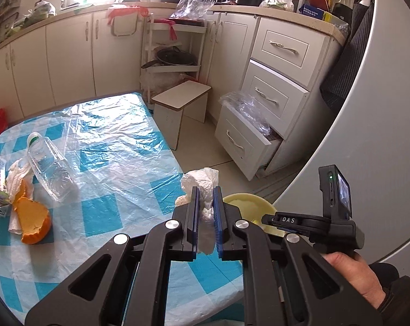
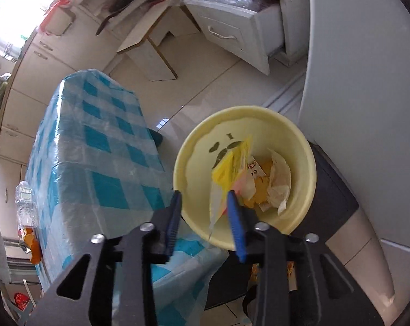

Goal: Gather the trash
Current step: 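Carry both to the yellow bin, release wrapper with right tool while left drops tissue, then move both tools back over the table toward the remaining trash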

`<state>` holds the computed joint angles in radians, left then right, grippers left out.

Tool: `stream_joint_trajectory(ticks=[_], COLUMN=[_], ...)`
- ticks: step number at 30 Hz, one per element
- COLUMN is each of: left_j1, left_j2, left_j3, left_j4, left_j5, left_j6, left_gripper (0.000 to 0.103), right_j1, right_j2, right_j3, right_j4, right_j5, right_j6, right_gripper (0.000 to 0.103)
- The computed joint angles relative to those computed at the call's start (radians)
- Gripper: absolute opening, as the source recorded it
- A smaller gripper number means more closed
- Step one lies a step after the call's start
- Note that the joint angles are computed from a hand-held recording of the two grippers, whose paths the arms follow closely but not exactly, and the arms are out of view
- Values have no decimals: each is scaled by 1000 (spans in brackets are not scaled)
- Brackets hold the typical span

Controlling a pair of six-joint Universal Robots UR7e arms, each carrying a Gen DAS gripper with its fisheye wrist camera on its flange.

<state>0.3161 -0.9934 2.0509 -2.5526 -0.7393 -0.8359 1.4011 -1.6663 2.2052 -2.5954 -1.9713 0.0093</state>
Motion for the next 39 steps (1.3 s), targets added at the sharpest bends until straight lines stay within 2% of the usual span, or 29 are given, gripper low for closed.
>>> stream_joint_trajectory(ticks=[3,5,9,13,16,19,22,23,24,26,29,31,35,39], left_j1=[6,14,40,82,113,142,163,161,157,154,145,127,89,47], left_j2=[17,32,88,182,270,345,396,398,395,382,340,295,199,96], left_j3=[-10,-18,-50,-115,-189,-270,-335,-339,-332,-316,-281,-238,-167,-115], left_j4=[-12,-28,-66,-94,-95,-49,9,16,-2,-21,-21,-10,91,265], left_j5=[-21,-45,-108,-187,-241,-296,-333,-323,-313,-307,-282,-236,-131,-35], left_j6=[16,28,50,68,90,105,94,84,80,78,54,14,-76,-211], left_gripper=[10,10,10,10,10,10,33,47,57,64,69,75,82,87], right_j1=[8,21,63,133,148,130,101,93,85,105,129,140,172,218], right_j2=[-24,-56,-140,-172,-185,-190,-192,-194,-198,-177,-162,-157,-137,-95], right_j3=[9,32,95,143,169,167,156,150,147,136,133,134,124,105], right_j4=[-27,-102,-341,-595,-729,-760,-743,-724,-706,-707,-718,-723,-709,-670], right_j5=[3,25,115,135,146,170,193,201,209,190,171,157,93,9], right_j6=[19,3,-71,-172,-224,-217,-199,-190,-184,-177,-175,-182,-191,-201], right_gripper=[51,52,65,75,76,76,76,76,76,76,76,77,79,83])
